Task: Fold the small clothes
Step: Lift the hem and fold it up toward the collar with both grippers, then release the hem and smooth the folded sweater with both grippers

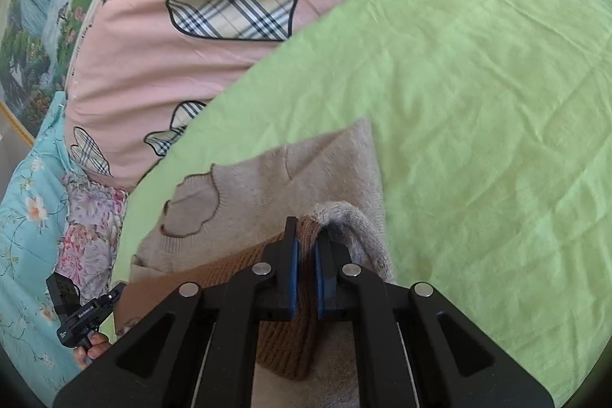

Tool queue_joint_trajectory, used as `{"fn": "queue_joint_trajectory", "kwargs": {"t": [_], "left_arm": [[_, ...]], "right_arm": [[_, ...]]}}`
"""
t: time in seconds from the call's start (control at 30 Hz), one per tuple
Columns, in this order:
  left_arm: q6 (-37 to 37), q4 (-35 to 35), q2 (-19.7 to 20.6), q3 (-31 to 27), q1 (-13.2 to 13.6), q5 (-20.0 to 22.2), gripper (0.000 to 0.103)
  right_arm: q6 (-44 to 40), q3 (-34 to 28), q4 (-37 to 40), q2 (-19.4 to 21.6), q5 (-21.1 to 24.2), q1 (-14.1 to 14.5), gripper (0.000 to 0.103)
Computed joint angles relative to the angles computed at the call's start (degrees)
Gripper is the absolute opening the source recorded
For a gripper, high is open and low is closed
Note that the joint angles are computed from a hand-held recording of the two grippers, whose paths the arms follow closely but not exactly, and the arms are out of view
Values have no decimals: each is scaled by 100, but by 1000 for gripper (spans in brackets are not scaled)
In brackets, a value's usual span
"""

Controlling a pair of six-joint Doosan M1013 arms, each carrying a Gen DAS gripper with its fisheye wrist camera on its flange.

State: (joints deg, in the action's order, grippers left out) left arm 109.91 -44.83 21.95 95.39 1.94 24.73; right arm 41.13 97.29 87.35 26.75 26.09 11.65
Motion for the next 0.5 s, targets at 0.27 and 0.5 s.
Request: {"fn": "queue_joint_trajectory", "kwargs": {"t": [0.27,0.5], "left_arm": [[1850,-1180,-756,822,-219,339,38],[1078,365,-389,307,-798,663,40]], "right_arm": [[-2080,702,1389,-651,194,68,30],[-919,-167,-1968,-222,1748,496,30]]}}
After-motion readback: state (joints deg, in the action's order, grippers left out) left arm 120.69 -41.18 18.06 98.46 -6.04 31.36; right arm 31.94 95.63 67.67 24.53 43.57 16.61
